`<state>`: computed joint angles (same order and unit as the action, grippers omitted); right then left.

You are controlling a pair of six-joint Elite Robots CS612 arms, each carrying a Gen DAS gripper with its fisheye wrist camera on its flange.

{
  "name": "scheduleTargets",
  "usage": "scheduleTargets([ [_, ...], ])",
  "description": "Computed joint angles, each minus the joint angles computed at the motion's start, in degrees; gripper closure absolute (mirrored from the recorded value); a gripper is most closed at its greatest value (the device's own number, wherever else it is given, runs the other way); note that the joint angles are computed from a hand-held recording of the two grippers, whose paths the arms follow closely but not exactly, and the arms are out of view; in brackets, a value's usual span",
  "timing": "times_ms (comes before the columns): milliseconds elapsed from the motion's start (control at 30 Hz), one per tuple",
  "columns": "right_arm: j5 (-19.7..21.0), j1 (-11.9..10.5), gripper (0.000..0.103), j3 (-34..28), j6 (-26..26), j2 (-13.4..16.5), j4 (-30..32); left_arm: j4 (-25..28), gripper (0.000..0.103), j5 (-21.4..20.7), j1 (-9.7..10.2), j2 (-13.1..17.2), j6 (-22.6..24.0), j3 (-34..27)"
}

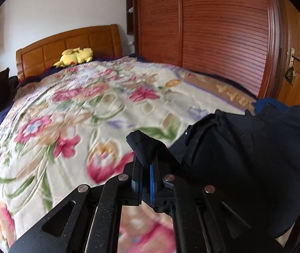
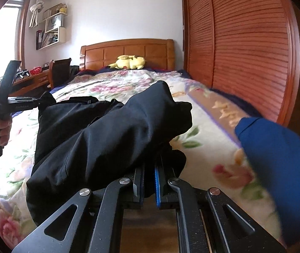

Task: Fold large clothes

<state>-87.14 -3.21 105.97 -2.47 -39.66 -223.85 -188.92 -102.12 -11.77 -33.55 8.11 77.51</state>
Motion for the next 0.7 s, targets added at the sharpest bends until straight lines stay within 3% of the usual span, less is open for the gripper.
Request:
scheduleTargets([
  [200,-2.6,-2.3,0.096,4.4,-2.5,-3.1,-4.1,-0.4,0.098,-0.4,-3.65,-0.7,0.1,-2.0],
  [533,-12.8,-8.1,0.096,12.6,-4.8,-9.2,-9.2,1.4,0.098,-4.1,-11.92,1.0,0.7,-10.4],
  [700,-18.6,-10.2,0.096,15.8,-2.7,-9.7,-11.0,2.9,0.098,-6.5,-15.77,2.6,0.6,-14.7],
])
